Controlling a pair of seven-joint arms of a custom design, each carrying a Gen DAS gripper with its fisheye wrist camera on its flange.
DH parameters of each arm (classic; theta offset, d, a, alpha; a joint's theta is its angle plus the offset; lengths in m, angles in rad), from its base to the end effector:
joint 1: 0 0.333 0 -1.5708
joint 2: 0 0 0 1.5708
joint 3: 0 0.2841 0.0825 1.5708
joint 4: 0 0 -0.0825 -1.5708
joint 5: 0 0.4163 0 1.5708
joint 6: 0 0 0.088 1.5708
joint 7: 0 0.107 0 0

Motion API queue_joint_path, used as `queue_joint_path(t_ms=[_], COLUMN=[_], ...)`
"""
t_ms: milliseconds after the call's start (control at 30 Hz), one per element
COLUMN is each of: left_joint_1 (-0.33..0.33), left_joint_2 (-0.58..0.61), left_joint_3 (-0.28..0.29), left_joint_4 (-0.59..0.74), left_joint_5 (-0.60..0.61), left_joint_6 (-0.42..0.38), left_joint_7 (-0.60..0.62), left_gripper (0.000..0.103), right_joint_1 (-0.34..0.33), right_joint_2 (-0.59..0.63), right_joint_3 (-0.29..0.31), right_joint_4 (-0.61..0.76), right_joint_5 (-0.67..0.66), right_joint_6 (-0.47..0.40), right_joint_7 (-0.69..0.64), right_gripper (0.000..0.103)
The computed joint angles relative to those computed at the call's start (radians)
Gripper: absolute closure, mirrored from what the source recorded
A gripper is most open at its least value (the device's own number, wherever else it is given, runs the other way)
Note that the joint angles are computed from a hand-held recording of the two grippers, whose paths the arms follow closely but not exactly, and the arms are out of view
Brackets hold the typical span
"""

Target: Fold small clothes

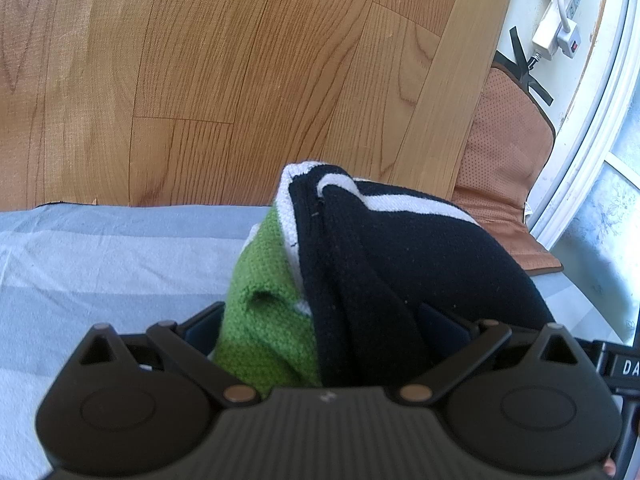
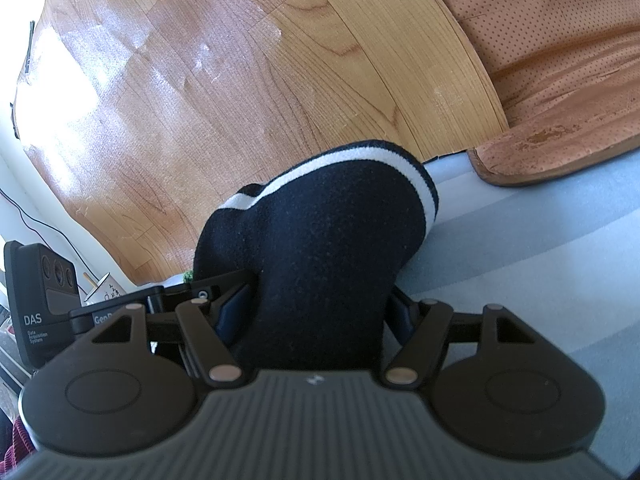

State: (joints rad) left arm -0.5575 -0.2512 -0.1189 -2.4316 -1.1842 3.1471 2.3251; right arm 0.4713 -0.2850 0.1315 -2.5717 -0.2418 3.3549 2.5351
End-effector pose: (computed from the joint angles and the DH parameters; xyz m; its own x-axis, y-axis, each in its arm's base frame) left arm 0.4440 -0.2523 0.4259 -0.3829 -0.8695 0.3122 -0.6513 0.0144 -0.7587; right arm 0.3981 0.3071 0.4389 0.1900 -0.7987 -0.5709 -0.6865 0.3075 -0.6589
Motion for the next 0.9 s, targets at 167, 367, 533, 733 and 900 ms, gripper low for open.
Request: queue_joint_path(t_ms=[167, 367, 533, 733, 900], left_joint_1=[-0.001, -0.002, -0.008, -0.005, 0.120], left_joint_2=[-0.001, -0.001, 0.000, -0.002, -0.110], left_joint_3=[0.001, 0.003, 0.006, -0.004, -0.130], left_joint_4=[-0.001, 0.000, 0.000, -0.008, -0.137], left_joint_5=[0.001, 0.003, -0.009, -0.025, 0.228], left_joint_6=[0.000, -0.001, 0.002, 0.014, -0.004], left_joint_7=[-0.002, -0.002, 0.011, 0.017, -0.265], left_gripper=[0.000, 0.000, 0.000, 0.000, 0.000], right_joint_1=[0.002, 0.006, -0.002, 0.008, 0.058], right_joint_2=[0.000, 0.000, -0.001, -0.019, -0.157], right_joint_3=[-0.003, -0.007, 0.002, 0.000, -0.037], right_joint_4=[0.000, 0.000, 0.000, 0.001, -0.079], right_joint_5=[0.000, -0.001, 0.000, 0.018, 0.033], right_joint_6=[0.000, 0.000, 0.000, -0.051, -0.128], right_joint_7=[-0.001, -0.001, -0.004, 0.002, 0.004], right_gripper=[0.030, 0.030, 0.030, 0.025, 0.025])
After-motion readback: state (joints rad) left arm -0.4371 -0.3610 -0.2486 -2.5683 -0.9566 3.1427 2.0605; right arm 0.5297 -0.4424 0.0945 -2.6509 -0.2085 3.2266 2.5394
